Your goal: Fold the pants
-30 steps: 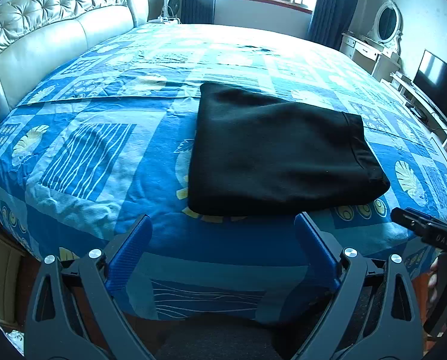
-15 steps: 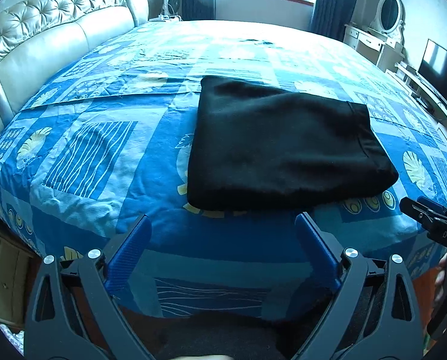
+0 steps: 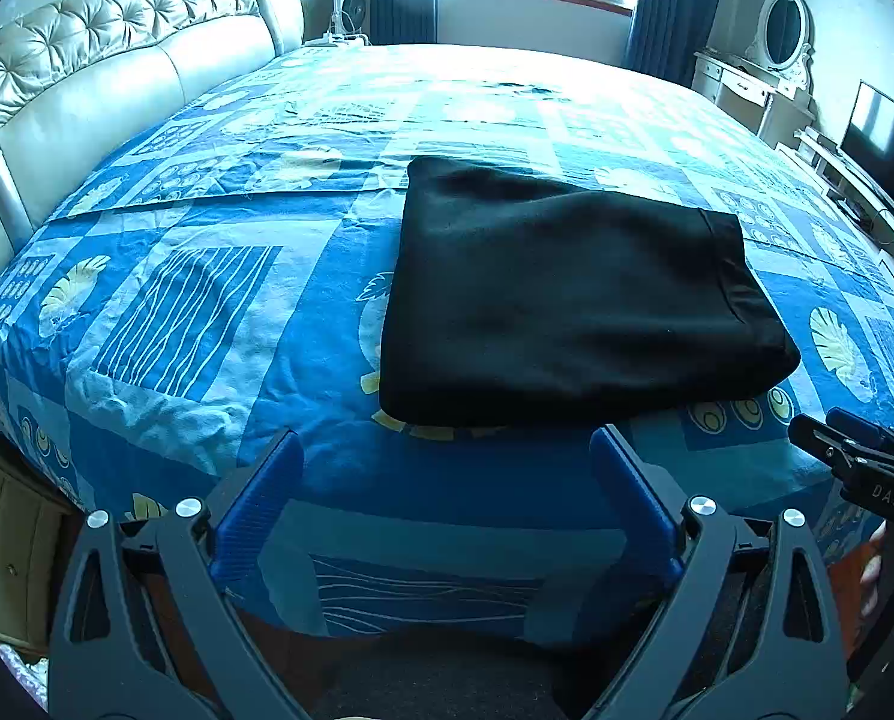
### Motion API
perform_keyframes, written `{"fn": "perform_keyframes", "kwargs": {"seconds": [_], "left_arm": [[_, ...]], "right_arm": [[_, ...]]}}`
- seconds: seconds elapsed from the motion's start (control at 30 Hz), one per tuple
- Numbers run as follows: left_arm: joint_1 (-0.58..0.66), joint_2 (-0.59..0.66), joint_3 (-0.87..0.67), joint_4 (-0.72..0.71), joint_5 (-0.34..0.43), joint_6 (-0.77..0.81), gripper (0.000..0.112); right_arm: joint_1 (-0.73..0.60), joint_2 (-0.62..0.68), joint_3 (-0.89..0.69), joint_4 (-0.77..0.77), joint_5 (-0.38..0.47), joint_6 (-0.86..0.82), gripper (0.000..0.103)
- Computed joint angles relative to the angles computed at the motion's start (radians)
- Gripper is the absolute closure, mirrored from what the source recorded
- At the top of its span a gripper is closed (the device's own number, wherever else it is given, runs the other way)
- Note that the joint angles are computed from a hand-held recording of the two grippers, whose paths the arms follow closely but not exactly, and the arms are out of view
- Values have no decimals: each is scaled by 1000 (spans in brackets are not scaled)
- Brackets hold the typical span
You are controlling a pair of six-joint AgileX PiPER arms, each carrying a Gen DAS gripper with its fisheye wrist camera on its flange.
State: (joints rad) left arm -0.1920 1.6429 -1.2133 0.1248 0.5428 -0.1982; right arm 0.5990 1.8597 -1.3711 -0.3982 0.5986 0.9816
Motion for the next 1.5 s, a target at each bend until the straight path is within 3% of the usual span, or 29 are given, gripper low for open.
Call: {"fn": "perform_keyframes", "kwargs": {"seconds": [1.5], "left_arm": [[-18,1,0,-1,10,5,16]], "right_arm": [[14,20,-6,57,1,-40,21]]}}
